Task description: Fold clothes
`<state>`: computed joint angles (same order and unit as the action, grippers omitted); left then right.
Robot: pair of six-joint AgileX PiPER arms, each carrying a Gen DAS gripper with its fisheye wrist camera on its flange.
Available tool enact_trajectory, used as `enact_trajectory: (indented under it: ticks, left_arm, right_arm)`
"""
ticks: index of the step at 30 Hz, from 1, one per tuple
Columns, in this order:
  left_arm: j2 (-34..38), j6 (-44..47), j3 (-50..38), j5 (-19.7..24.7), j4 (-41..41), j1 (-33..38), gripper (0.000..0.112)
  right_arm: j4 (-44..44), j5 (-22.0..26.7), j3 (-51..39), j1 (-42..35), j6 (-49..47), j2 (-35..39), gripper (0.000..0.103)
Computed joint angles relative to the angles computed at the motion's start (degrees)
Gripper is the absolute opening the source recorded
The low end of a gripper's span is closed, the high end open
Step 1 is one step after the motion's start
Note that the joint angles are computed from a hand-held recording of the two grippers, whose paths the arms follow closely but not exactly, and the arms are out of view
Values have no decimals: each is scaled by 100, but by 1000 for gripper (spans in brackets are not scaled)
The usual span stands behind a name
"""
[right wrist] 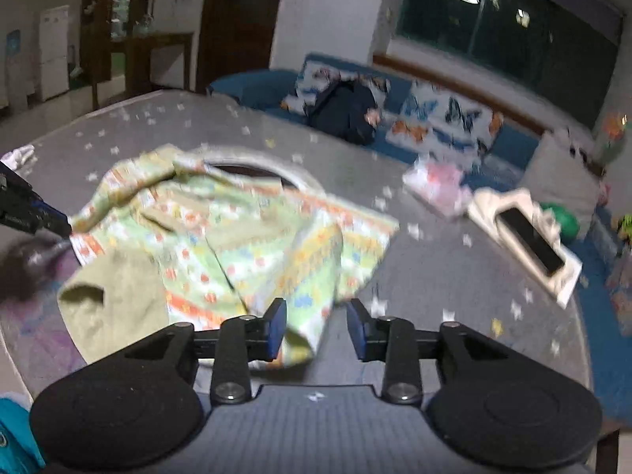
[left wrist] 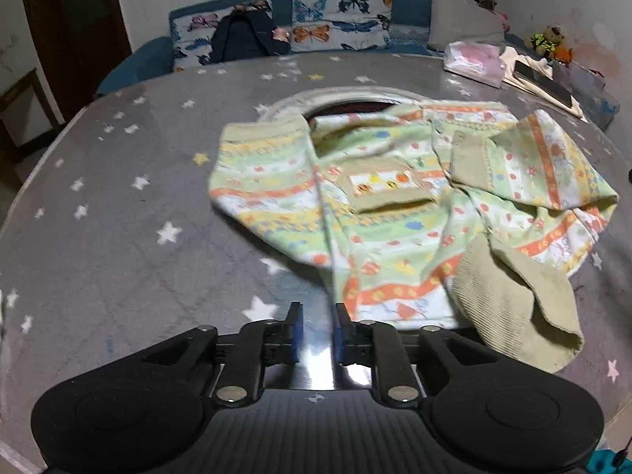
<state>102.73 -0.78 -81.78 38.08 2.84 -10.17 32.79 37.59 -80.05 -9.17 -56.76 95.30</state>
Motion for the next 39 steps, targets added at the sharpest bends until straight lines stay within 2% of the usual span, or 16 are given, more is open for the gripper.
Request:
enact_trajectory:
  ticks: [4, 7, 10, 15, 18, 19, 20, 21, 23, 24, 25, 27, 28, 34, 39]
  left_arm:
    - [90, -240, -328, -32, 201, 28, 40]
    - [324, -323, -752, -20, 290, 6, 49]
    - [731, -227, -1349, 115, 247, -37, 55]
    - [1704, -427, -2626, 595, 586, -152, 58]
    - [2220, -390, -3308, 846, 609, -169, 58]
    - [2399, -407, -3559, 955, 625, -165, 58]
    - [2565, -433, -3788, 1045, 639, -159, 58]
    - [2701, -439, -3974, 1122, 623, -142, 56]
    - [2937, -407, -4307, 1271, 477, -67, 41]
    - [3000, -348, -4394, 1322, 318, -3, 30]
    - [3051, -299, -4458, 1359, 159, 63, 23]
    - [2936, -297, -4220, 1194, -55, 173, 16]
    - [2852, -306, -4060, 1083, -126, 216, 7]
    - [2216, -701, -3032, 406, 167, 351, 3]
    - [1610, -1400, -2084, -110, 948, 449, 2]
  right_arm:
    - [57, 114, -375, 387, -41, 390, 35]
    - [-89, 178, -755, 729, 121, 854, 37]
    - [-375, 291, -1259, 1027, 475, 1448, 41]
    - [-1017, 304, -1889, 1298, 1212, 2224, 41]
    - [-1105, 352, -1989, 1278, 1279, 2405, 36]
    - [-1065, 297, -1932, 1259, 1232, 2392, 26]
    - [-1051, 194, -1838, 1232, 1188, 2344, 21]
    - [-1049, 121, -1776, 1208, 1181, 2300, 12]
    - [-981, 1, -1651, 1119, 1162, 2183, 7]
    - [-923, -138, -1514, 1062, 1095, 2071, 4]
    - [-857, -282, -1376, 1003, 1016, 1958, 3]
    - [-703, -557, -1120, 882, 841, 1741, 3]
    - [-632, -652, -1035, 787, 783, 1634, 3]
    - [-497, -1230, -647, 140, 931, 1156, 2]
    - [-1094, -1473, -458, -406, 1830, 952, 2]
